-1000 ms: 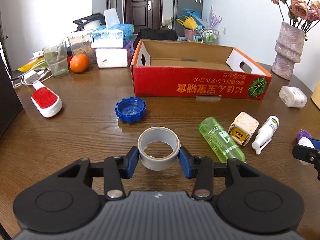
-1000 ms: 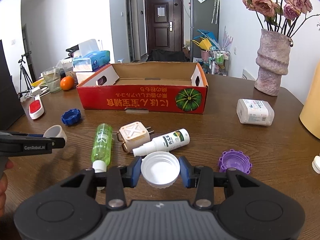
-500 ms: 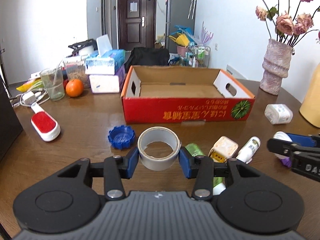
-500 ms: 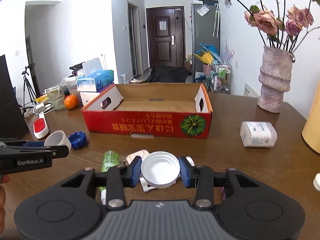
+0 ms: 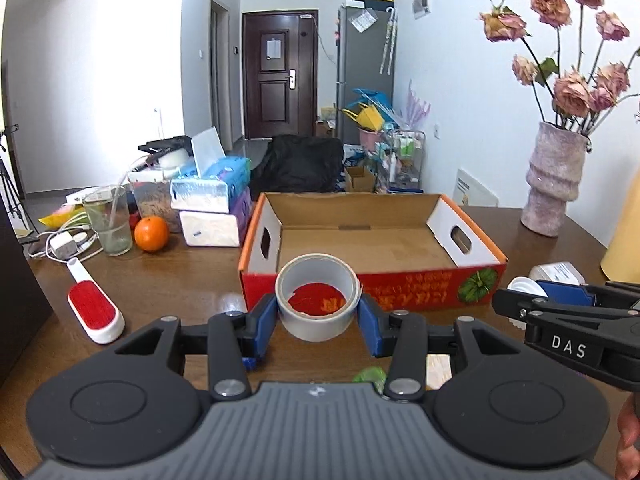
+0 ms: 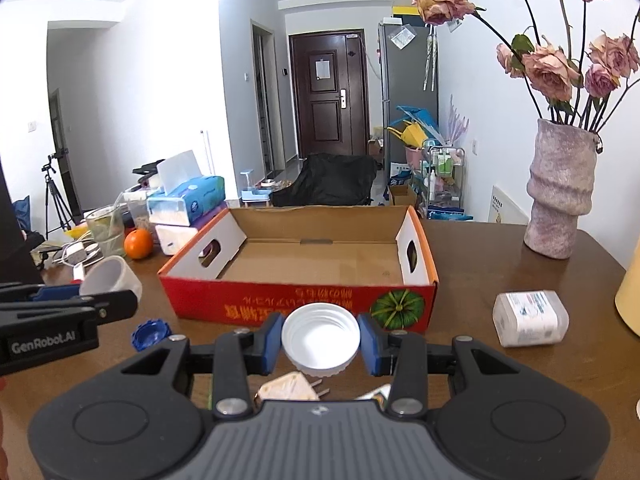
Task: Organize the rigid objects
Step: 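Carry the cap and tape roll over the red cardboard box with both tools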
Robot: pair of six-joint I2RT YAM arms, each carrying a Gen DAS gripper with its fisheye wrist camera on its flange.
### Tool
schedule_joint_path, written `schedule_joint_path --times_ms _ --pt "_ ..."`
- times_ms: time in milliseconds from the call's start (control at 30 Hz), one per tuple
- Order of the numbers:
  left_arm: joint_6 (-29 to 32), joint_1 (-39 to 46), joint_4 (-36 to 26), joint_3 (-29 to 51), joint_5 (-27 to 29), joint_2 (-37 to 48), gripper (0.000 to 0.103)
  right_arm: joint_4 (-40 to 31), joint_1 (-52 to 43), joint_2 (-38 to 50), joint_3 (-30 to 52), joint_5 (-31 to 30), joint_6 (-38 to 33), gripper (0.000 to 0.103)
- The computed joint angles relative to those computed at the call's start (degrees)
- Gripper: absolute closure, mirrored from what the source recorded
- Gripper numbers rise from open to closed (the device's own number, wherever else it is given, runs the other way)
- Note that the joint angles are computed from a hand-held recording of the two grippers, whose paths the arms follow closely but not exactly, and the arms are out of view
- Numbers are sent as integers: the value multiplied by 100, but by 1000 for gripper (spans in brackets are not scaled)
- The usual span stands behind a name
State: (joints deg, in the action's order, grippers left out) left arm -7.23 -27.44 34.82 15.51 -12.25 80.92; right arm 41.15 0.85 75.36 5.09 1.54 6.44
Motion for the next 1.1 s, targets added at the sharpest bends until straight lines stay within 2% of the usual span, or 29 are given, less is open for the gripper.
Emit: schedule_joint_path --times_ms 233,400,667,1100 --pt "-49 149 -66 458 -21 308 58 185 -144 648 516 -51 -18 64" --pt "-33 140 135 782 -256 697 58 14 -188 952 981 -11 -9 64" --pt "-43 318 7 1467 -367 1165 58 -178 -223 1355 1644 47 -59 64" --pt "-140 484 -827 2865 -404 2029 58 -453 -390 2147 2742 59 45 64"
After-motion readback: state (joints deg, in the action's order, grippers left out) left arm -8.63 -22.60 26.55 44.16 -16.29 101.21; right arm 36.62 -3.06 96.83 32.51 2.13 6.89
